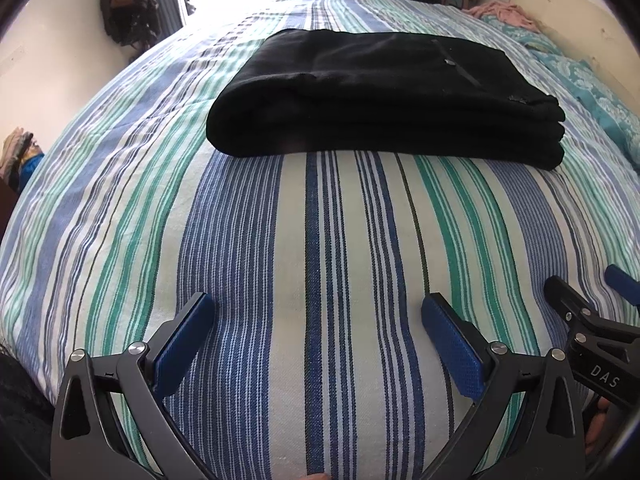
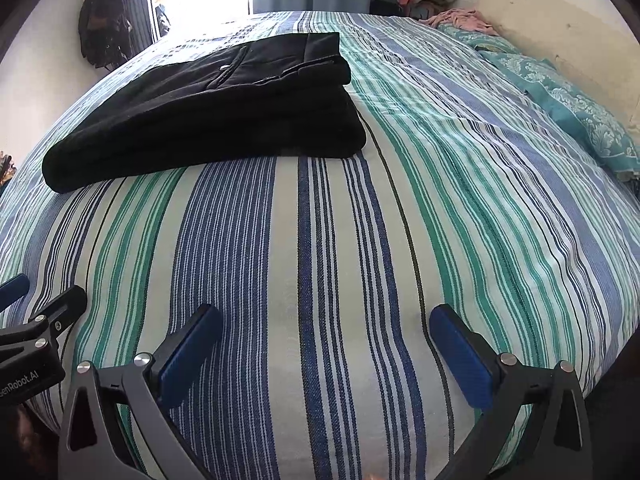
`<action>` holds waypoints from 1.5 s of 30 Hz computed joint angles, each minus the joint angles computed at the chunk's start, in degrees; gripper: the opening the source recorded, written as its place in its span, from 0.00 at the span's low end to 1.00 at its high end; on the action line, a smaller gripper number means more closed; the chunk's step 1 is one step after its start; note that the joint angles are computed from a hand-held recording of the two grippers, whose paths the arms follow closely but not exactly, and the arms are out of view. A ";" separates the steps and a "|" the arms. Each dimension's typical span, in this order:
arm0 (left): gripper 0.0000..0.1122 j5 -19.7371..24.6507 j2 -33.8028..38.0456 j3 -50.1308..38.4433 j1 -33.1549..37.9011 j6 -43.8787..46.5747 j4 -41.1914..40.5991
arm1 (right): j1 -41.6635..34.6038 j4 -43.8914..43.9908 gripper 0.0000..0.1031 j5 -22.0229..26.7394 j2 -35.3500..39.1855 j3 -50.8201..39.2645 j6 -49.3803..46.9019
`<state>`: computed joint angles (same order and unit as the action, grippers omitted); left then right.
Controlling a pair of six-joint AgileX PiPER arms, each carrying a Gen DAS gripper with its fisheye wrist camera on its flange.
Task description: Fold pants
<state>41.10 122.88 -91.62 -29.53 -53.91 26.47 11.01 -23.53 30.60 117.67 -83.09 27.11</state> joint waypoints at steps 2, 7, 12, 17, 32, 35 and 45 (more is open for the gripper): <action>0.91 -0.69 -0.26 0.37 0.32 0.70 -0.67 | -0.03 0.47 1.00 0.34 0.14 -0.36 -0.81; 0.91 -3.02 -1.06 2.31 0.42 -0.07 0.60 | -0.77 4.54 1.00 1.96 0.79 -2.11 -5.18; 0.91 -3.49 -1.36 2.24 1.58 2.54 -3.32 | -0.66 1.48 1.00 -2.52 -0.35 1.29 -2.83; 0.91 0.01 -1.54 0.72 1.34 4.05 -5.28 | -1.88 6.37 1.00 -4.34 -1.08 2.22 -8.94; 0.91 6.08 -20.76 7.59 -3.61 -7.19 7.94 | 2.19 -1.44 1.00 9.84 -18.39 2.58 -0.96; 0.91 7.09 -22.63 6.51 -3.90 -6.51 7.19 | 4.10 -1.35 1.00 13.32 -20.88 0.48 -1.93; 0.91 14.52 -24.64 1.73 -5.20 -6.40 7.36 | 8.93 -4.42 1.00 18.29 -25.79 -3.13 0.66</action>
